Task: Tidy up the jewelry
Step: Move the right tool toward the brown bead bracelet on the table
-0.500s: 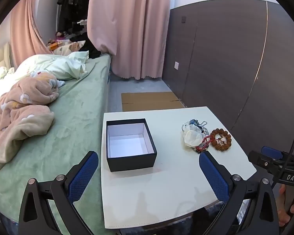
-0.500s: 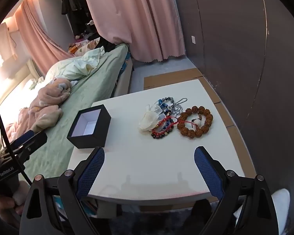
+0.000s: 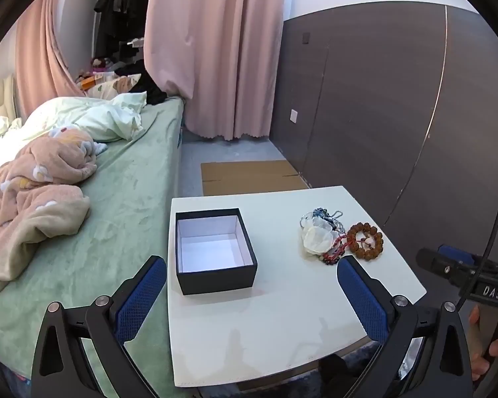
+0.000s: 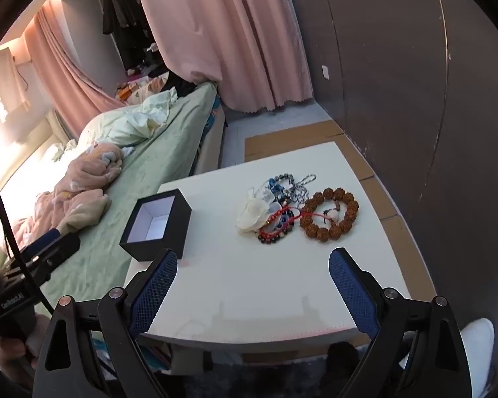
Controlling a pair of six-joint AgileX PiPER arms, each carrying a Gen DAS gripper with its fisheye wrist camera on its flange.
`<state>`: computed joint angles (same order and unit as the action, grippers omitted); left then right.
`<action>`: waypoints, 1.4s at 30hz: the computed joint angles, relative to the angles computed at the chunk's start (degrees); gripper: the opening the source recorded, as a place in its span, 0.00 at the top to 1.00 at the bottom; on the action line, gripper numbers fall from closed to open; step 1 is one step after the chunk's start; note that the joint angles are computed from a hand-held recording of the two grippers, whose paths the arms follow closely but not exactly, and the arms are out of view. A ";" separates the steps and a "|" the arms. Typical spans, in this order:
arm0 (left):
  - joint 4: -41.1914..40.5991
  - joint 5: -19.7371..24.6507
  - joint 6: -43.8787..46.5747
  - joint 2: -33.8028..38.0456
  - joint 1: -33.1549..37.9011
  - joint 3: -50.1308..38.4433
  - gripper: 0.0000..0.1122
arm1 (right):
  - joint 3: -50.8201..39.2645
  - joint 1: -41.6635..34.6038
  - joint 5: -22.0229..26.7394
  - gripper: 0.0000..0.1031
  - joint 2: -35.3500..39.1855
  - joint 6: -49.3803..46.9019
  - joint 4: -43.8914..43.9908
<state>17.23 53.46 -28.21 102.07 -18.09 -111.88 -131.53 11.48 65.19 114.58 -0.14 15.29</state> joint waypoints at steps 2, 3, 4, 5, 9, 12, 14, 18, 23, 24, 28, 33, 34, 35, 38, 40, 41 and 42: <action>-0.72 -0.34 -0.17 -0.31 -0.01 0.41 0.09 | -0.40 -0.29 -0.12 0.09 0.33 0.87 -0.64; -0.95 -0.55 -0.03 -0.54 -0.14 0.71 0.09 | 0.27 -0.36 -0.55 0.09 0.19 1.12 -0.71; -0.69 -0.59 -0.08 -0.60 -0.32 0.83 0.09 | 1.47 -0.38 -1.37 0.09 -0.14 1.28 -0.66; -0.26 -0.74 -0.24 -0.79 -0.52 1.25 0.09 | 2.04 -0.49 -1.66 0.09 -0.32 1.44 -0.49; 0.18 -1.32 -0.28 -1.38 -0.67 2.43 0.09 | 3.80 -0.14 -2.84 0.09 -1.11 1.56 -1.64; -0.23 -1.43 0.16 -1.46 -0.41 2.66 0.09 | 4.04 -0.31 -3.27 0.09 -1.30 1.55 -1.21; -0.90 -1.61 0.52 -1.54 -0.19 2.79 0.09 | 3.34 -0.48 -2.95 0.09 -0.82 1.64 -1.08; -2.31 -0.70 2.04 -0.60 -0.04 1.29 0.09 | 3.91 -0.36 -3.17 0.09 -1.22 1.46 -1.14; -3.00 -0.30 2.84 0.03 0.19 0.04 0.09 | 3.09 -0.17 -2.76 0.09 -0.58 1.66 -1.48; -2.56 -0.10 2.49 0.26 -0.10 -0.22 0.09 | 2.81 -0.10 -2.61 0.09 -0.40 1.80 -1.64; -2.40 0.67 2.47 1.11 -0.03 -1.61 0.09 | 2.68 0.01 -2.55 0.09 -0.28 1.81 -1.78; -2.78 0.32 2.78 0.81 0.17 -1.16 0.09 | 1.18 0.59 -1.49 0.09 0.50 2.58 -2.52; -2.80 0.41 2.87 0.90 0.14 -1.37 0.09 | 0.54 0.82 -1.11 0.09 0.78 2.89 -2.82; -3.00 -0.08 2.92 0.57 0.30 -0.73 0.09 | 0.41 0.82 -1.14 0.09 0.81 2.83 -2.75; -3.23 -0.23 3.05 0.45 0.42 -0.67 0.09 | -0.05 0.88 -1.07 0.09 1.08 2.82 -2.85; -3.50 -0.21 3.19 0.47 0.56 -0.79 0.09 | -1.00 0.90 -0.59 0.09 1.51 3.05 -2.95; -3.50 -0.21 3.19 0.47 0.56 -0.79 0.09 | -1.16 0.90 -0.49 0.09 1.57 3.04 -2.98; -3.72 -0.28 3.30 0.44 0.61 -0.76 0.09 | -1.23 0.90 -0.45 0.09 1.60 3.02 -3.01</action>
